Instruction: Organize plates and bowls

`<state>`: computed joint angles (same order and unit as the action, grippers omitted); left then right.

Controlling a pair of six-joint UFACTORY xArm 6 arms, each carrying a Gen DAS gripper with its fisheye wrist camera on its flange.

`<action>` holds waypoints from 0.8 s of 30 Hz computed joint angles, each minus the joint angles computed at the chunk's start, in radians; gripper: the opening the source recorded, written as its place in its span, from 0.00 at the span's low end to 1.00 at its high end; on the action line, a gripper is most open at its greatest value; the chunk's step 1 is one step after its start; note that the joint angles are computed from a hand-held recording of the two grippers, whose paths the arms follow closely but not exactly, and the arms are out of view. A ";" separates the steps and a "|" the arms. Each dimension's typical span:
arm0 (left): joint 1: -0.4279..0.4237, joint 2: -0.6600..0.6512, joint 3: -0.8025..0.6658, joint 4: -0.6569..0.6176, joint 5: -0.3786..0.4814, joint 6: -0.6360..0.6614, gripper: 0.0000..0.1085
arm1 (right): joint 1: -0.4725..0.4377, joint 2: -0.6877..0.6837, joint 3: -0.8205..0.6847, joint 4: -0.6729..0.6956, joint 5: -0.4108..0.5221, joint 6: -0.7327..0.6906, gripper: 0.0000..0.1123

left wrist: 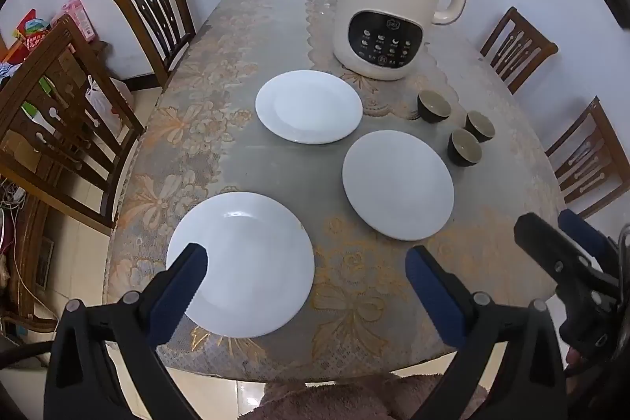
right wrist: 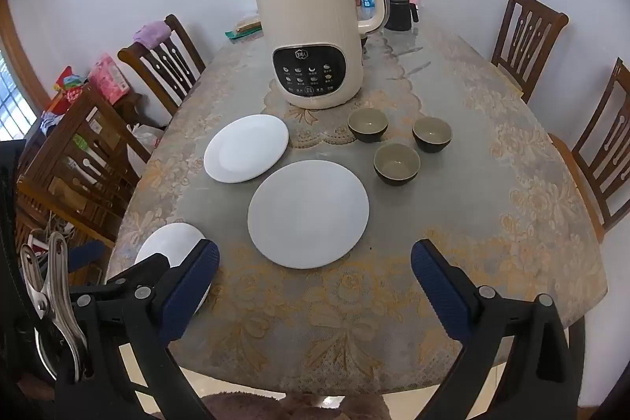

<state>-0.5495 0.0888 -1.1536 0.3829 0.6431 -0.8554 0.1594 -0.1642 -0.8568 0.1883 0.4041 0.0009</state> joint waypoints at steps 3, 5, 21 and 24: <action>0.003 -0.012 0.029 -0.038 -0.029 0.018 0.94 | -0.001 -0.002 0.003 0.009 -0.002 -0.008 0.89; 0.005 -0.019 0.041 -0.039 -0.038 0.016 0.94 | -0.002 -0.003 0.006 0.012 -0.005 -0.011 0.89; -0.018 -0.005 0.013 -0.026 -0.004 -0.005 0.94 | -0.022 -0.019 0.025 0.043 0.001 -0.046 0.89; -0.019 -0.004 0.012 -0.025 -0.003 -0.006 0.94 | -0.023 -0.017 0.022 0.044 0.001 -0.050 0.89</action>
<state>-0.5685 0.0845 -1.1414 0.3579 0.6398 -0.8617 0.1364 -0.1809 -0.8348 0.2325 0.4054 -0.0491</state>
